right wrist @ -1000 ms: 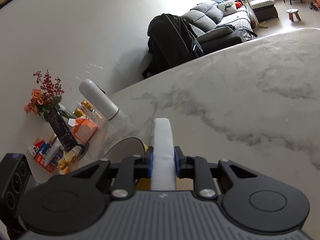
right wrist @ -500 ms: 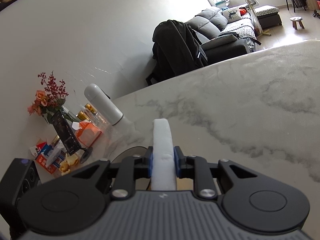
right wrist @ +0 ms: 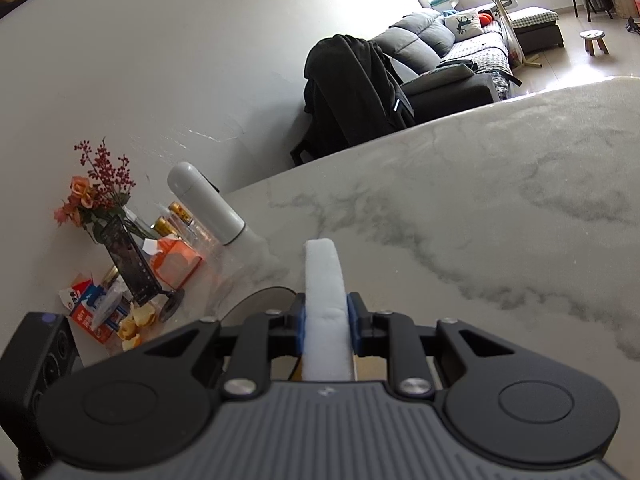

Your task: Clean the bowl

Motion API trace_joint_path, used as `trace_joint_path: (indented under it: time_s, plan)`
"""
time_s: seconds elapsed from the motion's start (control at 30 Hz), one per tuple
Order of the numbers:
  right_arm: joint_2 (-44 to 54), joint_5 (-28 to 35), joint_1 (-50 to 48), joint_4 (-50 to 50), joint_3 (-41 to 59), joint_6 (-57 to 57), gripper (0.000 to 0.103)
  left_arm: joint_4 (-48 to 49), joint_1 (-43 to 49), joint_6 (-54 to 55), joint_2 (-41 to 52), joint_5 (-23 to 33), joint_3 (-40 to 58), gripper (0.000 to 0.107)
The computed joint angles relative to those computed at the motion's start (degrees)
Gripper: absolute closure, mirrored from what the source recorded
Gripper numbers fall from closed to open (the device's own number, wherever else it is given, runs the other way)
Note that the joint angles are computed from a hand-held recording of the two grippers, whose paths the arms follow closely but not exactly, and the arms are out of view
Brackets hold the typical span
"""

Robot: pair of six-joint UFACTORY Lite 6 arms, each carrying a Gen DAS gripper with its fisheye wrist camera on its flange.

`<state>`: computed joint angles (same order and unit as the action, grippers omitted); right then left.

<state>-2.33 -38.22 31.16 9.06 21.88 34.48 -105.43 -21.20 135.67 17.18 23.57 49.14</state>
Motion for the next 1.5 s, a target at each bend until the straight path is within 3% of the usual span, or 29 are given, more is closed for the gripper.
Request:
trace_joint_path:
  time_s: [0.37,0.43,0.7,0.83,1.23,1.5]
  plan:
    - [4.53,-1.28,-2.31,-5.41,1.15,4.86,0.08,-0.47,-0.14,-0.86,-0.47,-0.4,0.19,0.08]
    - [4.71,-1.31,-2.32,-5.69,1.07,5.09,0.08,-3.24,-0.97,1.06,-0.81,-1.11,0.34,0.076]
    - [1.34,-0.06,-1.82,-3.07,-0.45,2.43,0.08,-17.82,-5.4,14.19,0.0,-5.65,1.07,0.076]
    - [-0.96,1.12,-1.26,-0.08,-1.35,-0.42,0.08,-21.98,-5.79,19.38,-0.38,-5.39,-0.37,0.084]
    - [-0.92,1.94,-0.97,1.95,-0.55,-1.96,0.08,-8.38,-1.85,14.58,-2.09,-1.37,-2.48,0.09]
    - [-2.33,1.52,2.41,10.04,-1.37,-6.3,0.08,-5.01,-0.86,14.52,-0.34,0.55,-1.24,0.09]
